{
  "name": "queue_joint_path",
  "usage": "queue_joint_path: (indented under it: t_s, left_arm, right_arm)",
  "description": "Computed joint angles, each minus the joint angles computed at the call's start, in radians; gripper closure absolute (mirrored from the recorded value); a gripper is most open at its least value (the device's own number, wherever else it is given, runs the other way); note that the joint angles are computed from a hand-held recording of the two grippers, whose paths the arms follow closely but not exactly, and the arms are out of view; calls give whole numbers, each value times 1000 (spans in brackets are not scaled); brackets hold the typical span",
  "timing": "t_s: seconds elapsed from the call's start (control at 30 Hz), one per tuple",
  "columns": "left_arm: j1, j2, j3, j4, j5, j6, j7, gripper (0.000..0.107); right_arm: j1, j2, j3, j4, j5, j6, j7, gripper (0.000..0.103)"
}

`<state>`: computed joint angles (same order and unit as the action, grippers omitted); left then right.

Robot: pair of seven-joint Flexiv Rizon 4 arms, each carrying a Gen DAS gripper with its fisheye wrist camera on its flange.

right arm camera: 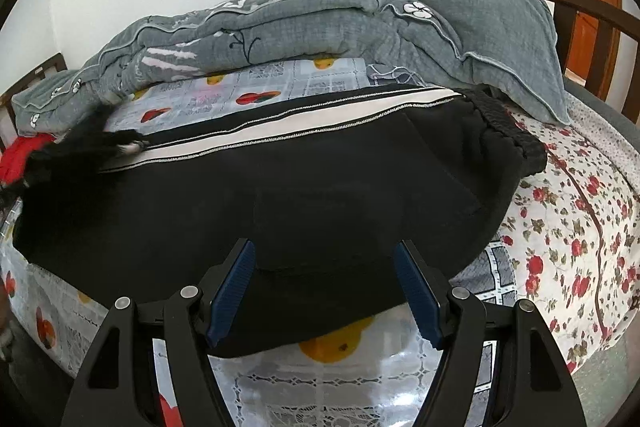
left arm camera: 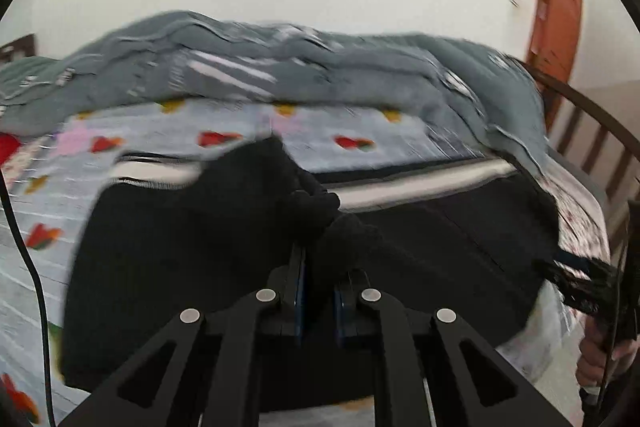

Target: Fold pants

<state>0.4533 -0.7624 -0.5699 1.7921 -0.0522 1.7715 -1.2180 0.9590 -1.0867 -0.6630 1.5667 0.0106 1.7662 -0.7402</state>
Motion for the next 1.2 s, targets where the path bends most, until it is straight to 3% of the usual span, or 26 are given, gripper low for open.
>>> queue_joint_path:
  t_s: [0.13, 0.2, 0.27, 0.37, 0.47, 0.6, 0.93, 1.03, 1.1, 1.13, 1.2]
  left_arm:
    - [-26, -12, -12, 3, 1, -62, 38, 96]
    - [-82, 4, 48, -6, -27, -116, 58, 96]
    - [-89, 8, 56, 1, -43, -125, 91, 95]
    - [-7, 13, -32, 38, -82, -140, 137, 69]
    - [75, 5, -115, 73, -99, -97, 166, 47]
    - [222, -8, -225, 129, -32, -14, 164, 39]
    - [285, 63, -88, 115, -43, -8, -16, 38]
    - [339, 48, -109, 112, -49, -17, -50, 38]
    - [369, 34, -126, 110, -43, -18, -59, 38]
    - [377, 27, -129, 107, -39, -14, -63, 38]
    - [396, 8, -141, 99, -28, -9, -70, 38]
  right_arm:
    - [1, 6, 9, 11, 7, 18, -8, 32]
    - [4, 8, 11, 13, 12, 26, -17, 32]
    - [2, 9, 19, 7, 14, 29, -29, 32]
    - [-1, 10, 30, -10, 13, 29, -42, 32]
    - [-14, 9, 51, -46, 6, 25, -50, 32]
    - [-60, 10, 124, -115, -22, 33, -65, 32]
    - [-220, -47, 431, -370, -197, -14, -147, 32]
    - [-254, -84, 509, -459, -261, -100, -161, 45]
    - [-278, -113, 585, -537, -243, -196, -236, 77]
    - [-282, -119, 593, -551, -255, -221, -231, 78]
    - [-265, -111, 536, -511, -326, -167, -155, 83]
